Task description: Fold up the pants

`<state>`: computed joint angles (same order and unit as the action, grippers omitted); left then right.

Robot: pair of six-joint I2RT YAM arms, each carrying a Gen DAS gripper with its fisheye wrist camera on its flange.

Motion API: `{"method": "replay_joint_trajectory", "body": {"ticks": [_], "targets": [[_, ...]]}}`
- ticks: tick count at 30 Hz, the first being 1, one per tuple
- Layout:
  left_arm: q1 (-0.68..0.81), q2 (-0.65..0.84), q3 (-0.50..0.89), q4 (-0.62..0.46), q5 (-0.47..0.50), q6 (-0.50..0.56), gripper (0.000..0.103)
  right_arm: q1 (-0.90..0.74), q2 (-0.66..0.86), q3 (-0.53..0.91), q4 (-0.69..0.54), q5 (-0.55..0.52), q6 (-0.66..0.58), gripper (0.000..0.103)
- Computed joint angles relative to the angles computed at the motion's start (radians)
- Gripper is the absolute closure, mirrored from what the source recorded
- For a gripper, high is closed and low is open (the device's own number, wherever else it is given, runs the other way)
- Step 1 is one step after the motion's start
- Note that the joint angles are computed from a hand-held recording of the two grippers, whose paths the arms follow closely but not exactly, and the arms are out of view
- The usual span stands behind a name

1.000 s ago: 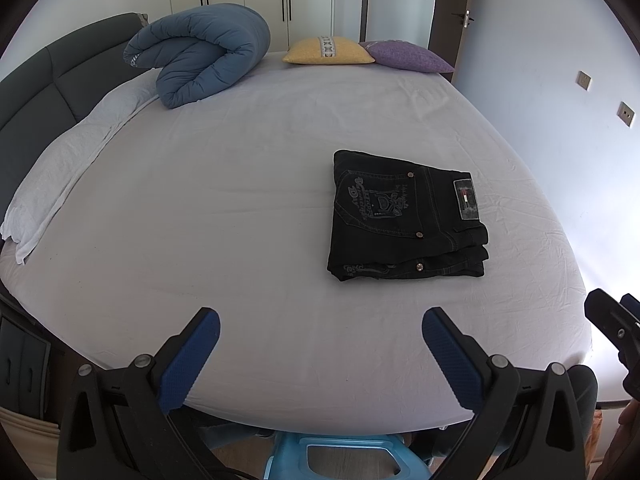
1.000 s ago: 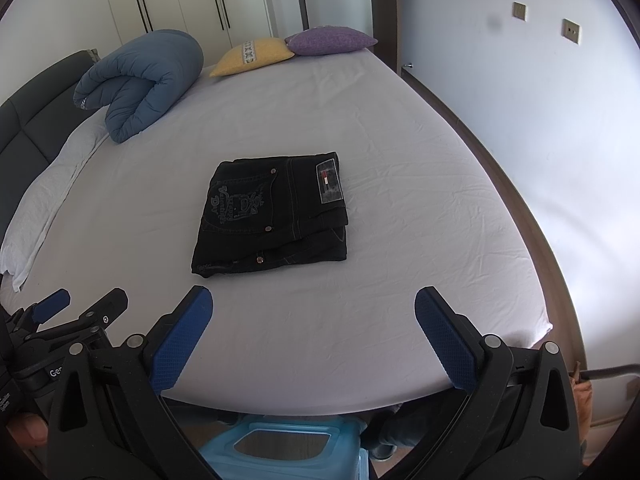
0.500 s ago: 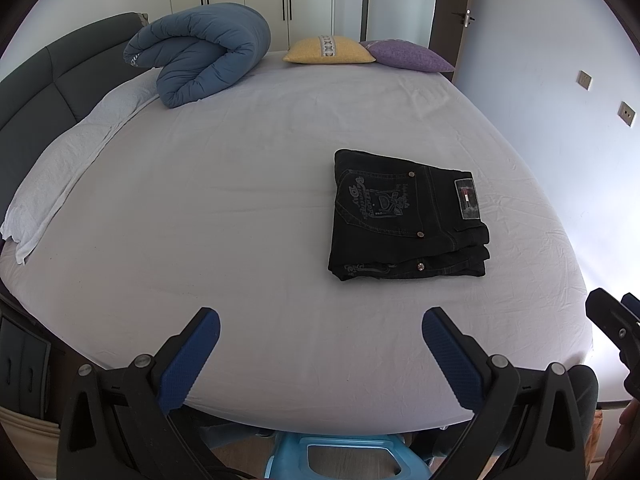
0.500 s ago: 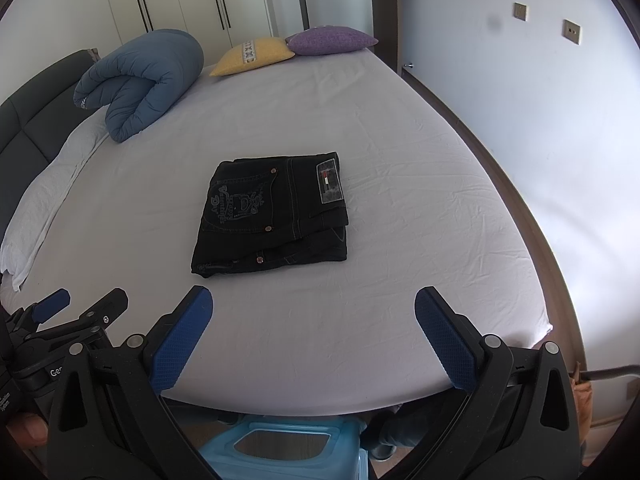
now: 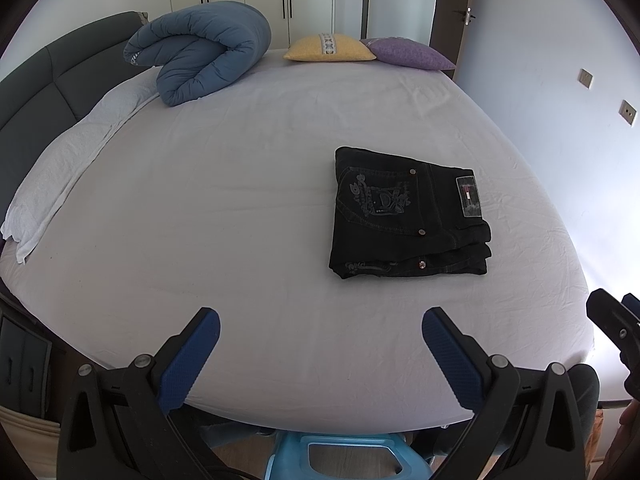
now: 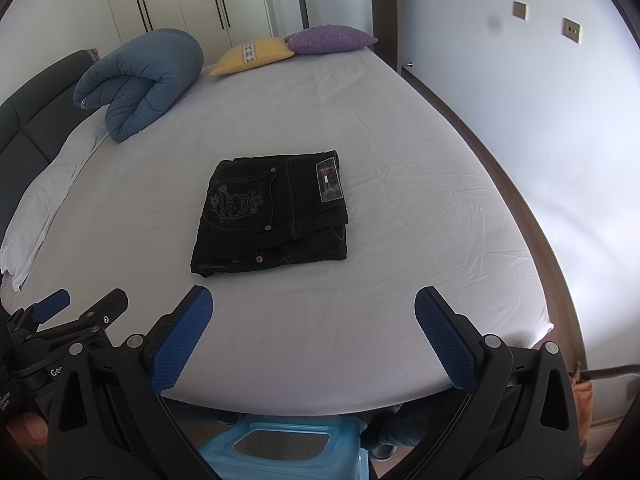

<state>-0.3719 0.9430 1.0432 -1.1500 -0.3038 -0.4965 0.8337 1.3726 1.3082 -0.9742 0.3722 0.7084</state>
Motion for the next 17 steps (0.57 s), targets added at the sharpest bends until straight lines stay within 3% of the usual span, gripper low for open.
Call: {"method": "replay_joint_trajectory", "body": {"ticks": [17], "targets": [[-0.055, 0.011, 0.002, -0.009, -0.053, -0.047, 0.000, -0.008, -0.009, -0.013, 0.001, -0.010, -0.007, 0.000]]}}
